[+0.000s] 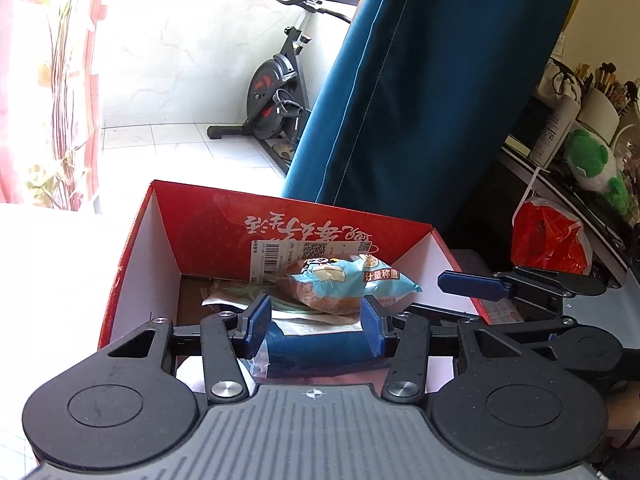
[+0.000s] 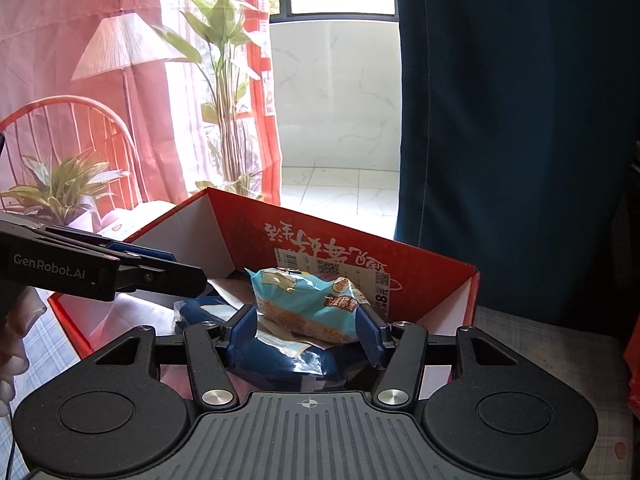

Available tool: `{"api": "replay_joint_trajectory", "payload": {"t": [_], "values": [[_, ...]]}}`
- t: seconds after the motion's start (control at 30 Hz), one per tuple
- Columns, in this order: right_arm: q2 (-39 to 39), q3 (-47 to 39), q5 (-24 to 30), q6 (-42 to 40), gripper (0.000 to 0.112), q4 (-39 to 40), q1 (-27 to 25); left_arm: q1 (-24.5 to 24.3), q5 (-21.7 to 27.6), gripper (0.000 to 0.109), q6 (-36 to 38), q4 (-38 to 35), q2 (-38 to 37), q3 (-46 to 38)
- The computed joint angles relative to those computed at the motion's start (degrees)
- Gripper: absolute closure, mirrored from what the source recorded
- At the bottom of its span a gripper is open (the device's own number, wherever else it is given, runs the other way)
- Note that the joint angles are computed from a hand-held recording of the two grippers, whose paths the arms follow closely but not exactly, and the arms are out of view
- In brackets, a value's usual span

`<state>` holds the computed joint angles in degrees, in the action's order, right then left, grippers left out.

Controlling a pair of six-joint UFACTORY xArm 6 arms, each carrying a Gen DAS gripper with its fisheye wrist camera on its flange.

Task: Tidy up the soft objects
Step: 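Lower the bread package into the box and open both grippers, then move both grippers down to the black strapped item on the pile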

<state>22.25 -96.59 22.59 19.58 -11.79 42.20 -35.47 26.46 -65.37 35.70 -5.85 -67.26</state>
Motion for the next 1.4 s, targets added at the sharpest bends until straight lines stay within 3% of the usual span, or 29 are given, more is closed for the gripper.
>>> {"api": "replay_joint_trajectory", "payload": {"t": [0.07, 0.13, 0.3, 0.43, 0.5, 0.8, 0.9, 0.97, 1.13, 1.23, 1.4], "values": [[-3.17, 3.67, -1.57, 3.05, 0.059, -4.00, 0.32, -1.22, 1.15, 0.058, -1.48, 1.41, -2.00, 1.37], [-6.10, 7.22, -3.06, 6.77, 0.046, -7.42, 0.65, -2.58, 2.18, 0.058, -2.34, 2.70, -3.92, 2.72], [-13.62, 16.64, -6.96, 14.78, 0.033, -13.74, 1.76, -7.05, 5.18, 0.058, -4.71, 6.54, -9.34, 6.98], [-18.64, 22.29, -7.59, 28.99, 0.010, -28.41, 2.61, -9.99, 7.60, 0.057, -6.91, 8.38, -12.68, 9.97], [-20.58, 24.32, -6.98, 36.46, 0.010, -36.39, 3.31, -11.19, 8.72, 0.057, -8.16, 8.69, -14.35, 11.66], [-25.81, 33.76, -11.57, 48.77, 0.010, -44.63, 5.69, -14.81, 12.11, 0.056, -11.61, 8.12, -19.46, 18.06], [-25.47, 34.50, -9.75, 53.62, 0.010, -48.61, 7.13, -14.33, 12.55, 0.056, -12.54, 7.39, -19.93, 19.39], [-24.84, 34.60, -7.76, 57.47, 0.017, -51.32, 8.42, -13.76, 12.67, 0.056, -13.44, 7.57, -20.23, 20.21], [-22.55, 35.37, -7.05, 57.72, 0.055, -47.23, 9.21, -12.11, 12.41, 0.056, -13.68, 6.33, -20.56, 21.93], [-22.10, 36.59, -7.06, 59.20, 0.068, -45.99, 9.02, -11.22, 11.56, 0.057, -14.12, 5.08, -20.59, 23.00], [-22.33, 38.78, -8.64, 63.71, 0.078, -48.77, 8.15, -9.40, 7.82, 0.057, -14.53, 2.58, -19.71, 24.84]]}}
